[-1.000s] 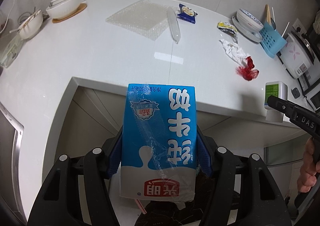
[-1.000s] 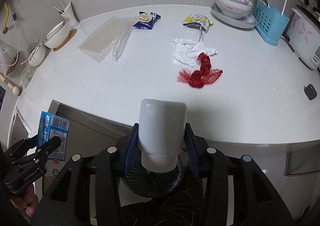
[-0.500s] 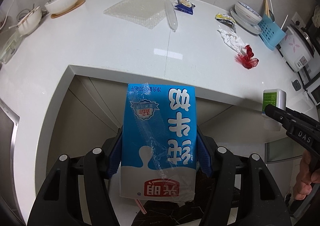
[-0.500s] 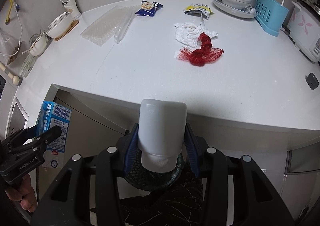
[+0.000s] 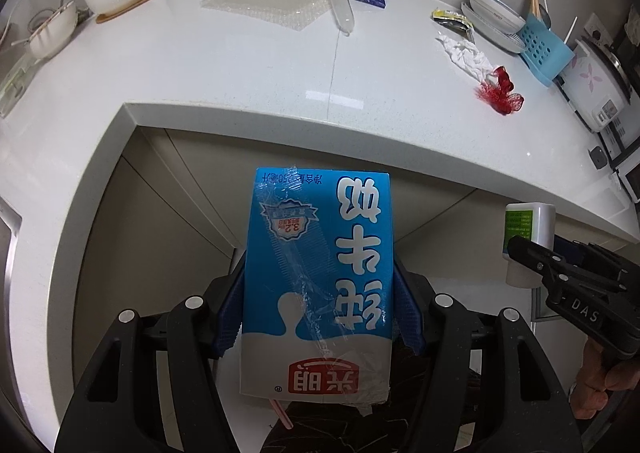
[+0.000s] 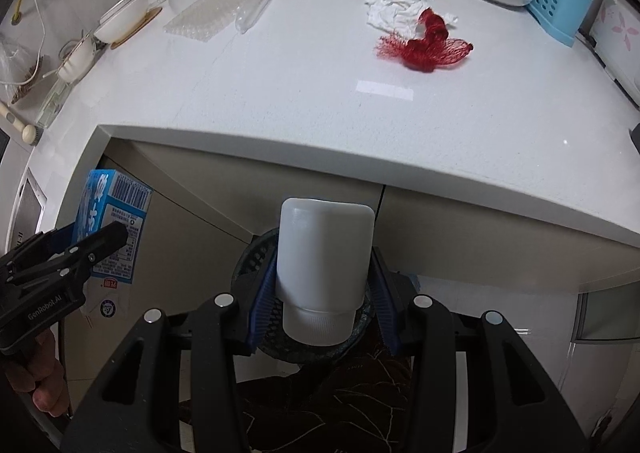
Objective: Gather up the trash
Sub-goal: 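Carry the milk carton and white cup down over the wastebasket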
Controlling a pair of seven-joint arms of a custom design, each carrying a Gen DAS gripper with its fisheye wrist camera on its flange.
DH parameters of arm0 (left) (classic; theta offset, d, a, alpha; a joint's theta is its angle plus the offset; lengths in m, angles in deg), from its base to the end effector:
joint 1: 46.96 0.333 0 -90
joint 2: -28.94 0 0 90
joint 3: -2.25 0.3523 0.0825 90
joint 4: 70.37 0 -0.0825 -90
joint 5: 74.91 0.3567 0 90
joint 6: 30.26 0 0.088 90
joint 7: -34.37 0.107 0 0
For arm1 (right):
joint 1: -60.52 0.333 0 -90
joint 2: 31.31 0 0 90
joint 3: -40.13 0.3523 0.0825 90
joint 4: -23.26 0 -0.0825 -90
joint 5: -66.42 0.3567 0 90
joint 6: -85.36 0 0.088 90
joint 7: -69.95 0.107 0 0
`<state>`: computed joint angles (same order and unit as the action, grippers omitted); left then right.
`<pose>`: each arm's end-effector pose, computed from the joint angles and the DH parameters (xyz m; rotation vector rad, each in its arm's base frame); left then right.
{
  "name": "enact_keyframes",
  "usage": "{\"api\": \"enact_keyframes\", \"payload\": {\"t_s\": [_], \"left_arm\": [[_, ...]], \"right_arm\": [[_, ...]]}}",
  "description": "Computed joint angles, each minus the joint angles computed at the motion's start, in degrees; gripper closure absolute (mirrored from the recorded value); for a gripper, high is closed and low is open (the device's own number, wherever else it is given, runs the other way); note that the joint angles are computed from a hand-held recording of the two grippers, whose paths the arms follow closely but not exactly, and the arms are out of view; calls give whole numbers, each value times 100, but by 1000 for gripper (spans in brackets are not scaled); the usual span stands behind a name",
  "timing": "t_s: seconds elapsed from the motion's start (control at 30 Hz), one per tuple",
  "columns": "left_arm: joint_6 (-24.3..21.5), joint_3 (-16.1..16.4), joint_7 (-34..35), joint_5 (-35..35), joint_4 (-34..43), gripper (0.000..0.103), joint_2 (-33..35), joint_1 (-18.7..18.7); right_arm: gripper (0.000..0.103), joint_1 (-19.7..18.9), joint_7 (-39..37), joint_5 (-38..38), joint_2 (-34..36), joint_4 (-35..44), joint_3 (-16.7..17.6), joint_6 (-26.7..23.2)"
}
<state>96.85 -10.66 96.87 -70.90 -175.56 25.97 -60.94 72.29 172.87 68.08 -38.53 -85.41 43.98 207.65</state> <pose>0.4949 -0.2522 0.6336 -2.0164 2.0604 -0.5698 0.5036 0.1445 0.6341 -2.0234 1.9495 -0.2411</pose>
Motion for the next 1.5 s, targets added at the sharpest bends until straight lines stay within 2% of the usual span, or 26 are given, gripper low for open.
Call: {"api": "enact_keyframes", "payload": {"t_s": [0.47, 0.8, 1.1, 1.5], "left_arm": [[451, -14, -88, -1, -510, 42, 56, -23], [492, 27, -267, -219, -733, 42, 124, 32], [568, 27, -460, -72, -932, 42, 197, 63], [411, -20, -639, 60, -695, 42, 441, 24]], "right_arm": [[61, 94, -275, 221, 183, -406, -5, 324], [61, 202, -553, 348, 505, -562, -6, 481], [61, 324, -657, 337, 774, -536, 0, 610], [60, 407, -815, 333, 895, -503, -17, 653]]}}
